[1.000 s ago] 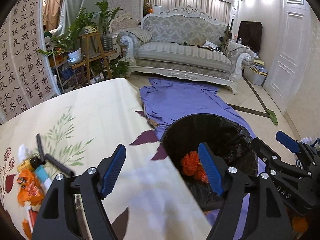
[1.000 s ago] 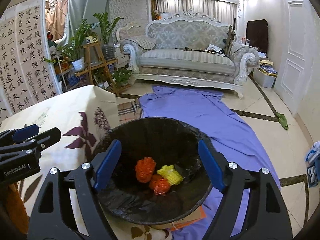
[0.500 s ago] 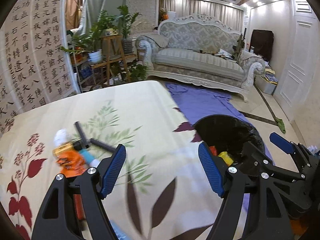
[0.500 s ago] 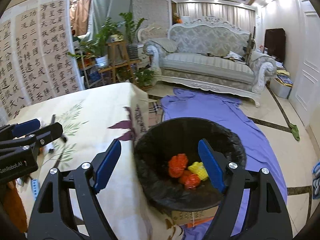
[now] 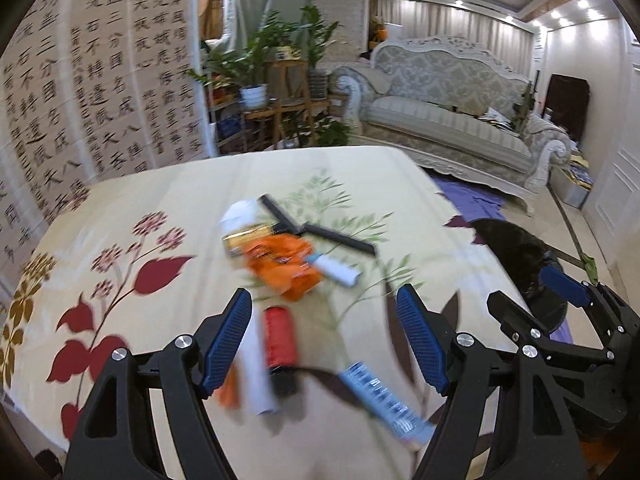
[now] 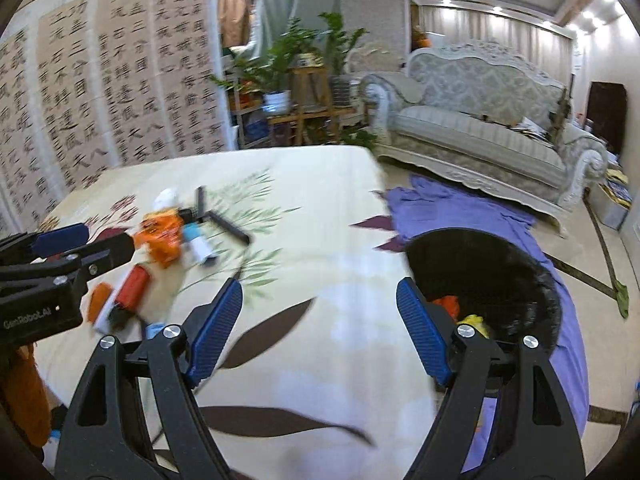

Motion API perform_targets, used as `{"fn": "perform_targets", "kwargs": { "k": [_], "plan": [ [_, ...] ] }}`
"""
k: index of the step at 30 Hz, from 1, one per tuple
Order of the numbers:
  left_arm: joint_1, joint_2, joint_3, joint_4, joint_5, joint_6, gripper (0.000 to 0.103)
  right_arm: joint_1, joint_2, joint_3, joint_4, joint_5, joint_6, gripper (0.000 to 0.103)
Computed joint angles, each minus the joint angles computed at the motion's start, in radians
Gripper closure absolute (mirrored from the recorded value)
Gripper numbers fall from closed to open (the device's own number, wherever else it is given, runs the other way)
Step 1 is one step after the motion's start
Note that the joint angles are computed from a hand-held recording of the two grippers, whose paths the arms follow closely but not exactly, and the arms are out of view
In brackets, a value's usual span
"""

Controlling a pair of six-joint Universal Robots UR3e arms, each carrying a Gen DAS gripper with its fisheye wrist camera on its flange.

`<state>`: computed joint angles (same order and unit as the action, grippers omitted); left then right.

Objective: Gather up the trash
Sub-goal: 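Move both open tools back over the table of trash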

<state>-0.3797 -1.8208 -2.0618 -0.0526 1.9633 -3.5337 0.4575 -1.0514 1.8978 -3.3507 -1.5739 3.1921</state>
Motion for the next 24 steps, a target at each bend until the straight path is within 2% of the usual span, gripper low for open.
{"fn": "perform_targets", "kwargs": {
  "k": [11, 13, 19, 24],
  "plan": [
    [0.096, 0.149, -0.282, 0.076, -0.007, -0.027, 0.030, 0.106, 0.046, -0.030, 0.044, 0.017, -0.030, 0.028],
    [0.119, 0.169, -0.324, 0.087, -0.016, -0.033, 0.030, 0.117, 0.049, -0.037, 0.058, 0.021, -0.035, 0.036],
    [0.159, 0.201, -0.408, 0.115, -0.033, -0.050, 0.030, 0.147, 0.070, -0.053, 0.083, 0.034, -0.041, 0.039],
    [0.171, 0.200, -0.438, 0.142, -0.045, -0.053, 0.030, 0.168, 0.083, -0.075, 0.114, 0.035, -0.056, 0.047]
  ]
}}
